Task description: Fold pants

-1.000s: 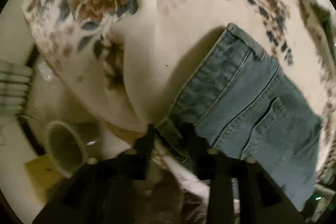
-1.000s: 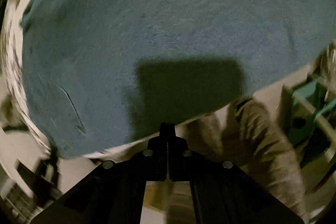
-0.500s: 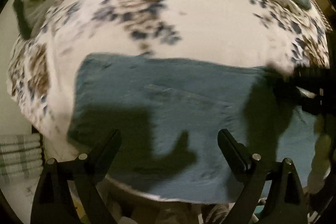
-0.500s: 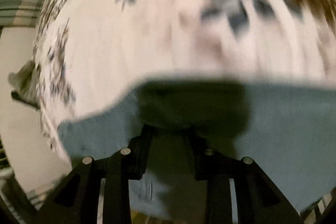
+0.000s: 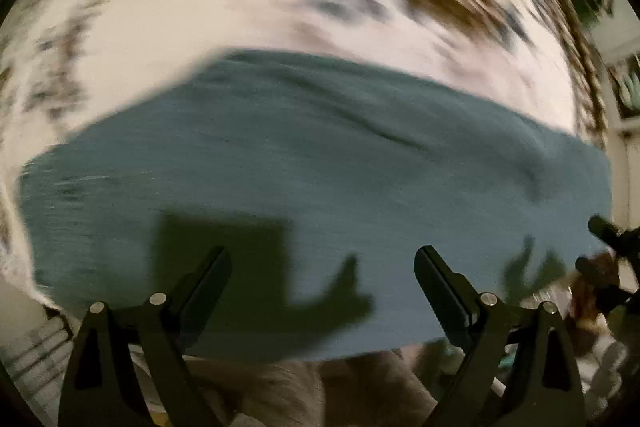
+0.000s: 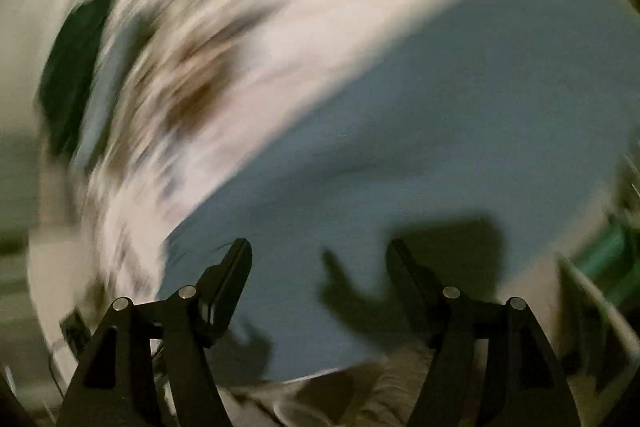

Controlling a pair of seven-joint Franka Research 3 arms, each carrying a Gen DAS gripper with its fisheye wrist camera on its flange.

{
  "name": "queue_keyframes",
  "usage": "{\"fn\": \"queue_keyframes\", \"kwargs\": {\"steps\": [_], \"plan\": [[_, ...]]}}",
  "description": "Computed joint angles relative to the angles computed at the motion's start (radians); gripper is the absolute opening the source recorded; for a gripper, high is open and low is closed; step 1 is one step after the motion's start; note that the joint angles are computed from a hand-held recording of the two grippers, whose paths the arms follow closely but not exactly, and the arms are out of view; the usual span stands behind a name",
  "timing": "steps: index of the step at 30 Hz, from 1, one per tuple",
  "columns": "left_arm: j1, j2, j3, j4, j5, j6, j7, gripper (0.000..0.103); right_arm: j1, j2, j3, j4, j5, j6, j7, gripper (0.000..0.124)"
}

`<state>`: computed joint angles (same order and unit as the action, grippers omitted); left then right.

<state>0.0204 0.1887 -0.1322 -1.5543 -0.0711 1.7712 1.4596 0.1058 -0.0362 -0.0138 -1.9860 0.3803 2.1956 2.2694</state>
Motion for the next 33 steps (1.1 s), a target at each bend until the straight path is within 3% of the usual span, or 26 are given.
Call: {"fn": "queue_keyframes", "kwargs": {"steps": [2,6,9,11,14,15,16,21,24,29,33], "plan": [[-0.030,0.038,-0.027,0.031,-0.021,-0.018,-0.020,0.094,-0.055,-0.112,-0.042,-0.150,-0.052,0.033,0.079,0.072],[-0.105,0.164,-0.073,0.154,-0.039,-0.048,-0.084,0.094,-0.142,-0.172,-0.108,-0.306,0.000,0.176,0.014,0.072],[-0.153,0.251,-0.087,0.232,-0.008,-0.048,-0.109,0.094,-0.154,-0.121,-0.143,-0.335,0.177,0.287,-0.120,0.072],[-0.185,0.312,-0.087,0.292,0.034,-0.081,-0.129,0.103,-0.160,-0.087,-0.162,-0.330,0.322,0.319,-0.242,0.072],[-0.228,0.331,-0.075,0.316,0.100,-0.093,-0.188,0.103,-0.184,-0.061,-0.142,-0.304,0.320,0.381,-0.298,0.066],[-0.235,0.331,-0.074,0.316,0.112,-0.091,-0.203,0.103,-0.187,-0.063,-0.136,-0.296,0.314,0.397,-0.323,0.055],[-0.237,0.329,-0.075,0.310,0.116,-0.085,-0.214,0.103,-0.188,-0.067,-0.136,-0.288,0.322,0.401,-0.357,0.043],[-0.253,0.326,-0.079,0.300,0.127,-0.067,-0.278,0.103,-0.184,-0.067,-0.157,-0.246,0.459,0.356,-0.620,0.039],[-0.261,0.351,-0.077,0.335,0.141,-0.083,-0.299,0.103,-0.212,-0.045,-0.144,-0.239,0.356,0.324,-0.553,0.039],[-0.284,0.442,-0.078,0.482,0.151,-0.156,-0.309,0.103,-0.214,-0.097,-0.120,-0.253,0.275,0.422,-0.526,0.039],[-0.278,0.473,-0.070,0.539,0.155,-0.183,-0.291,0.103,-0.196,-0.111,-0.119,-0.237,0.267,0.431,-0.547,0.039]]}}
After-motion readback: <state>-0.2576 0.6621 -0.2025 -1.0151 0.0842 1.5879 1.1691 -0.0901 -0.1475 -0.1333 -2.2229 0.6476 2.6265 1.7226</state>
